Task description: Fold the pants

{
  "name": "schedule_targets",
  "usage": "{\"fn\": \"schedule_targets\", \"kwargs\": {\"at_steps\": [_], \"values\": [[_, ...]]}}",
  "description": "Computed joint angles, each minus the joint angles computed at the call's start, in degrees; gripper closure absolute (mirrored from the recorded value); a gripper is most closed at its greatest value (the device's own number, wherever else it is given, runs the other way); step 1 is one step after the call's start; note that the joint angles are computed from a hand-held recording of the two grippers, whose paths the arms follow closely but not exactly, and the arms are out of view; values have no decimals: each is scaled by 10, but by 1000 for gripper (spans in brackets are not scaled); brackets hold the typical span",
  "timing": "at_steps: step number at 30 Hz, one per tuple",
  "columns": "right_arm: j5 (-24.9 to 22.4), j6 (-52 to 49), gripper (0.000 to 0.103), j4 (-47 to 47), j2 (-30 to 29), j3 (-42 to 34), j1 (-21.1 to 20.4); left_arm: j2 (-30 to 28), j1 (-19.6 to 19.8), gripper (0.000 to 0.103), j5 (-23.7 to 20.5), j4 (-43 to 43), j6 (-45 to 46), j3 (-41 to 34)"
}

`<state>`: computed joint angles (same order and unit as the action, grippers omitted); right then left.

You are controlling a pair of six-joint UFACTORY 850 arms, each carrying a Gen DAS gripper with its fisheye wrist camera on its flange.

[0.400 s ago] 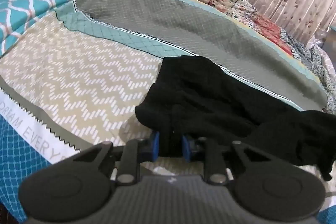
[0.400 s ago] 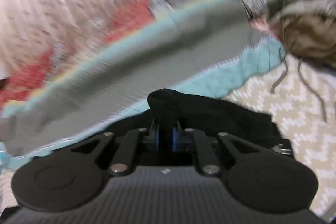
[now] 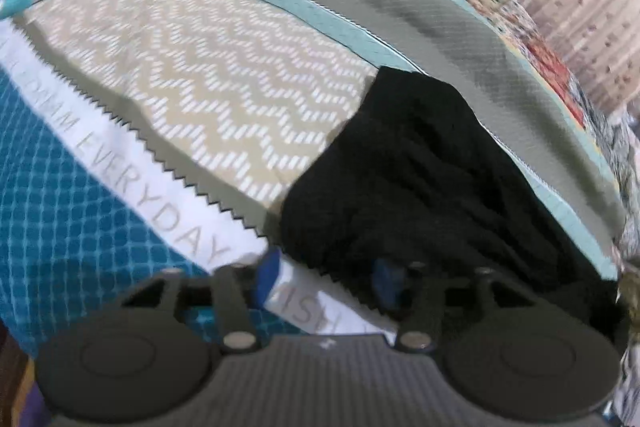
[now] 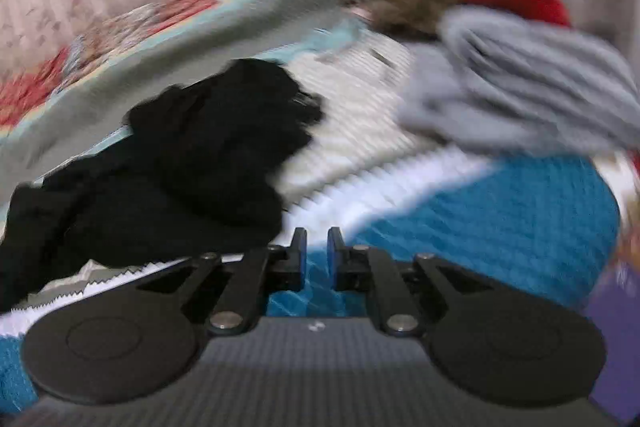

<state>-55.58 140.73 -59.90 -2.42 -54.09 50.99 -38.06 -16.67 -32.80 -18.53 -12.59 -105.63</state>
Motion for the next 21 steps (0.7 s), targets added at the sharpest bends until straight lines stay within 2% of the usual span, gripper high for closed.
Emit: {"fn": "schedule_targets", "kwargs": {"at_steps": [1, 2, 3, 5, 7, 8, 10, 12, 13, 14, 15, 16, 17, 18, 19, 21], "values": [[-5, 29, 85, -19, 11, 7, -6, 6, 0, 48, 8, -7, 2, 8], [-7, 39, 76, -38, 13, 4, -16, 10, 0, 44, 13, -19, 7, 12], [-14, 39, 60, -51, 8, -11, -28, 10, 1, 42, 10, -32, 9, 10], [-4, 33, 43, -76, -5, -34, -56, 1, 4, 40, -10, -85, 37, -3], [52, 31, 41, -109, -18, -52, -102, -25, 10, 40, 5, -181, 113, -21], [84, 24, 40, -111, -32, -68, -132, -32, 11, 40, -6, -195, 117, -30], [128, -20, 40, -76, -70, -116, -182, -45, 6, 41, -22, -169, 80, -51], [178, -94, 37, -8, -114, -169, -227, -58, 3, 47, -34, -162, 65, -68], [187, -131, 35, 35, -131, -190, -236, -62, 1, 60, -46, -145, 43, -77], [196, -186, 32, 89, -153, -216, -254, -76, 2, 83, -57, -152, 45, -93], [191, -241, 32, 145, -174, -239, -264, -86, 4, 93, -71, -172, 60, -105], [185, -301, 32, 203, -194, -261, -277, -92, 3, 96, -79, -172, 55, -113], [187, -345, 44, 244, -204, -267, -284, -92, 5, 97, -83, -173, 54, -117], [185, -364, 77, 262, -205, -268, -284, -90, 4, 97, -78, -170, 61, -116], [186, -360, 78, 258, -200, -264, -285, -84, 3, 97, -74, -166, 64, -113], [191, -280, 87, 177, -164, -240, -273, -64, 5, 98, -45, -188, 94, -95]]}}
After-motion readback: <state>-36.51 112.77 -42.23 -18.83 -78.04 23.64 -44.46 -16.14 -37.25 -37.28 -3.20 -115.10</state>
